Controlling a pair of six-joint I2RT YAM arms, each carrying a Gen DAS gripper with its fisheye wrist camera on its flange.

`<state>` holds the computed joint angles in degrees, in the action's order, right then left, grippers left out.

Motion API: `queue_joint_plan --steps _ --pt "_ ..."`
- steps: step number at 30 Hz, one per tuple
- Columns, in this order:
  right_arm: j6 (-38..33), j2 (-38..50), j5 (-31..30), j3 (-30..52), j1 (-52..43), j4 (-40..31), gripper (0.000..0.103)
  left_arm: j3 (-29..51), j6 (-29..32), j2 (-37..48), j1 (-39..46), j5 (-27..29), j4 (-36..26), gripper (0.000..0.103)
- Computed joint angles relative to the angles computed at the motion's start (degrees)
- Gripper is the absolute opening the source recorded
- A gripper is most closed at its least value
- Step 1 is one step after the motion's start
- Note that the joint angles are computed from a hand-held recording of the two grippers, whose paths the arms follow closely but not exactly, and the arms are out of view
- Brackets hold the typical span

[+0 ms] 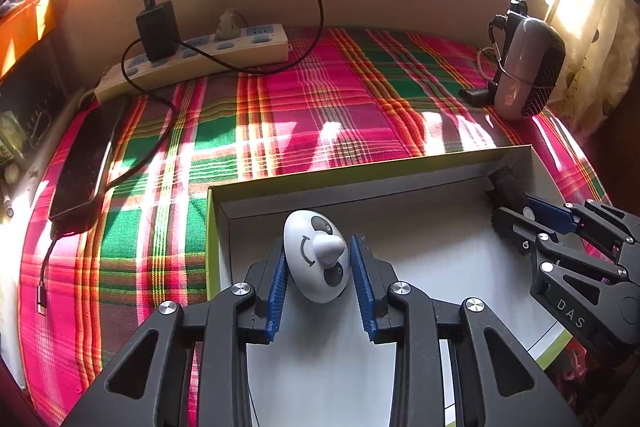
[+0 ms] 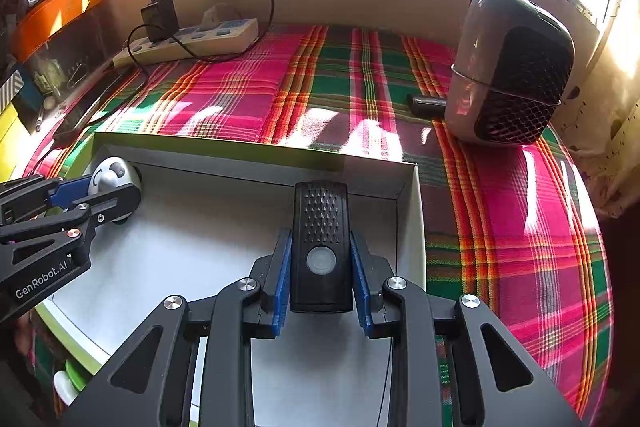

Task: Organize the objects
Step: 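Carry the panda gadget and black remote into the box and open both tools, then withdraw both tools from the box toward the remaining items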

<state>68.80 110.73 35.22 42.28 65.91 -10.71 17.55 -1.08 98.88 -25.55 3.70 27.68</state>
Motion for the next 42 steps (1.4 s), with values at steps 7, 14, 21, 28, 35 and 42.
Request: queue_joint_plan --steps 7,14,21,28,35,42 --pt "0.6 1.1 0.4 1.4 0.2 -1.5 0.029 0.3 -0.2 0.5 -0.5 -0.9 -0.1 0.029" --pt "1.7 0.8 1.2 1.5 0.9 -2.4 0.04 0.2 -0.5 0.3 -0.6 -1.5 -0.4 0.03" --pt "3.7 -0.7 3.1 1.5 2.8 -4.4 0.046 -1.3 -1.0 -3.0 0.4 -0.3 -1.5 0.03" --pt "8.0 -2.1 4.8 2.1 5.8 -8.8 0.047 -4.2 -0.4 -9.4 0.9 0.4 -3.8 0.031" --pt "13.3 -3.3 6.4 3.6 9.4 -14.7 0.047 -8.4 -0.1 -18.3 2.8 1.7 -6.9 0.031" --pt "20.8 -3.4 7.4 5.3 14.1 -21.3 0.047 -13.1 1.4 -31.5 6.7 4.6 -14.0 0.031"
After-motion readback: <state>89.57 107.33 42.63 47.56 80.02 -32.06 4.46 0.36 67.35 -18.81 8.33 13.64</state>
